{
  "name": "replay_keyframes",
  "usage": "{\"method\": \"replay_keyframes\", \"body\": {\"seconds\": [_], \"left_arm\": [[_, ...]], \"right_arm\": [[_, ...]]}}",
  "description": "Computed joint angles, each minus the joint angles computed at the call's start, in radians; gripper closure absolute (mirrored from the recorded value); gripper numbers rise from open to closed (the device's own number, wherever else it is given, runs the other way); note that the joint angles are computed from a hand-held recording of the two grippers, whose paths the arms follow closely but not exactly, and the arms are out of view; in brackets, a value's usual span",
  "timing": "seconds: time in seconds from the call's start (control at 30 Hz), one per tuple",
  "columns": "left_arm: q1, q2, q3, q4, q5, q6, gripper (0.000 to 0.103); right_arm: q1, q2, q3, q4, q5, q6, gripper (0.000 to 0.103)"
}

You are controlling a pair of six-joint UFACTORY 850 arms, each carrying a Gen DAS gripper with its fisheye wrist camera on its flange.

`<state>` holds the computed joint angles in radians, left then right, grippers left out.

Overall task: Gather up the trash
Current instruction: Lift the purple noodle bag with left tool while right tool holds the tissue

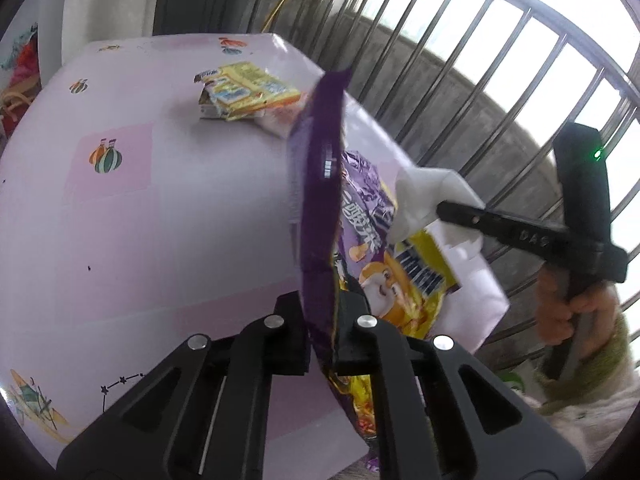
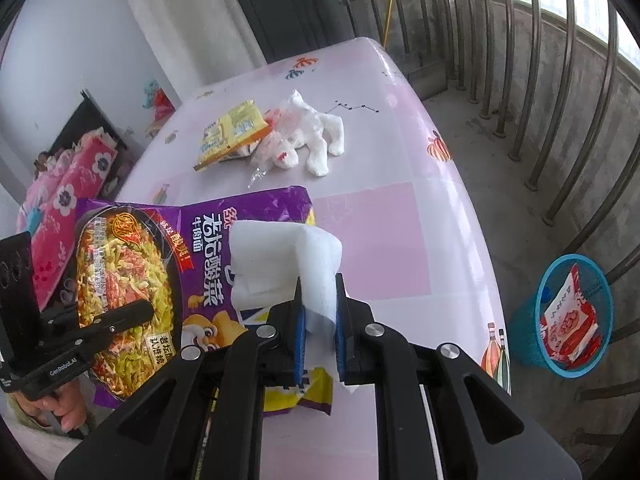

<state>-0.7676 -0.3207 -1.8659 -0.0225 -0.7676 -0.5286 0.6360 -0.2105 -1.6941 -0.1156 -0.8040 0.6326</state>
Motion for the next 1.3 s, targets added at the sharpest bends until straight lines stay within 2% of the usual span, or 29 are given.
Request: {"method": "replay_keyframes", "body": {"seconds": [0.27,0.63,0.93,1.3], "left_arm": [[0.013,0.031,0.03,-0.088,0.08,0.044,0.1],[0.013,0.057,0.047,-0.113,0.142,0.07,0.101],[0.025,0.089,0.092,-0.192,0.224,0.125,0.102],[0.043,0.092,0.106,-0.265,0.252,0.158,0.102]], "right_arm": [[0.001,0.018,0.011,0.003,0.024,0.012,0.091],[-0.009,0.043,0.033,0.045,0.065,0.007,0.091],[-0.011,0.07,0.058,0.038,0.098,0.033,0.091],[-0.014,0.1,0.091,0.021,0.125,0.059,0.091]]}}
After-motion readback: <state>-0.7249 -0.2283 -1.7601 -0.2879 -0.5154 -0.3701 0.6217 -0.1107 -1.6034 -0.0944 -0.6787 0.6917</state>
